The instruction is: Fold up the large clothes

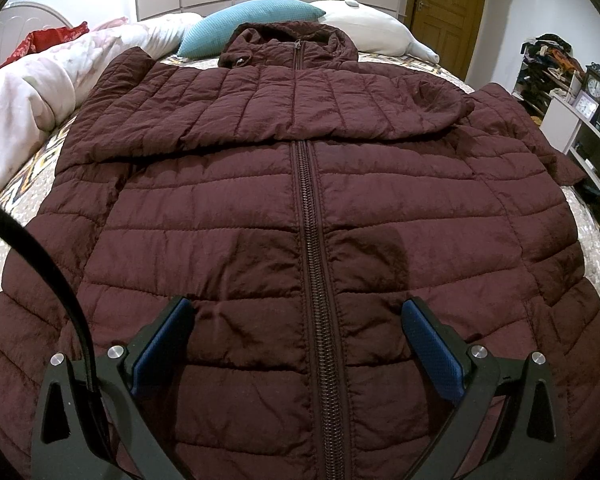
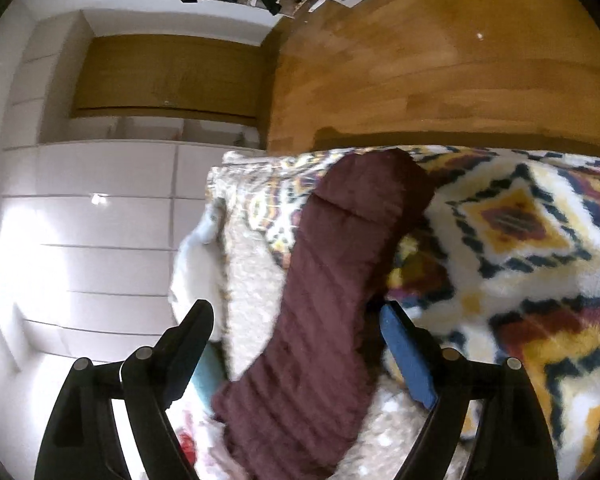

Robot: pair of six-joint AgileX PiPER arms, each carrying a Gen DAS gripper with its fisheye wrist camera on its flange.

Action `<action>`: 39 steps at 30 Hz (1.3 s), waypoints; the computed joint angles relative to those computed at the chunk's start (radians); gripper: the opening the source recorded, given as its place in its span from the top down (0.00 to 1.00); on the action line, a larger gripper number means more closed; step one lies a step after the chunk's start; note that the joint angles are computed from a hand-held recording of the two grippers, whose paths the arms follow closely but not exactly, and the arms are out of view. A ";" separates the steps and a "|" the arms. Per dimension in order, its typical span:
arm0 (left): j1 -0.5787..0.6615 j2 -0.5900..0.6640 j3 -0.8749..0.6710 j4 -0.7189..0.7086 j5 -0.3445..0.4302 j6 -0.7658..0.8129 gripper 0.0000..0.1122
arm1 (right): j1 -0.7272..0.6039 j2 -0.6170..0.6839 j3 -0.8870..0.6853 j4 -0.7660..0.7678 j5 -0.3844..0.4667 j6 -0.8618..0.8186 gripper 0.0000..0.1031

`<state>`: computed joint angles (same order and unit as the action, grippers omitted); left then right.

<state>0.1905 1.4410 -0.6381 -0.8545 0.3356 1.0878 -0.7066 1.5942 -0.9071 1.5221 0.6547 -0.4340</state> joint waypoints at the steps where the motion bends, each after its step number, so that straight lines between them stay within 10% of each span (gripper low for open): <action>1: 0.001 0.000 0.000 -0.001 0.000 0.002 0.08 | 0.013 0.022 -0.009 -0.017 -0.021 0.013 0.14; 8: -0.001 0.000 0.002 -0.009 -0.004 0.010 0.08 | 0.052 0.093 -0.104 -0.130 -0.096 0.028 0.18; 10: -0.001 0.001 0.002 -0.007 -0.005 0.009 0.08 | 0.065 0.109 -0.158 -0.260 -0.111 0.129 0.36; 12: 0.000 0.000 0.003 -0.012 -0.004 0.013 0.08 | 0.079 0.117 -0.202 -0.374 -0.111 0.211 0.74; 15: 0.001 0.001 0.002 -0.015 -0.003 0.016 0.08 | 0.099 0.077 -0.229 -0.518 -0.118 0.295 0.86; 27: 0.009 0.003 -0.002 -0.045 0.008 0.043 0.08 | 0.432 -0.137 -0.470 -1.578 0.036 1.074 0.91; 39: 0.212 -0.165 -0.010 -0.125 0.227 0.186 0.08 | 1.092 0.032 -0.979 -2.015 0.399 1.320 0.91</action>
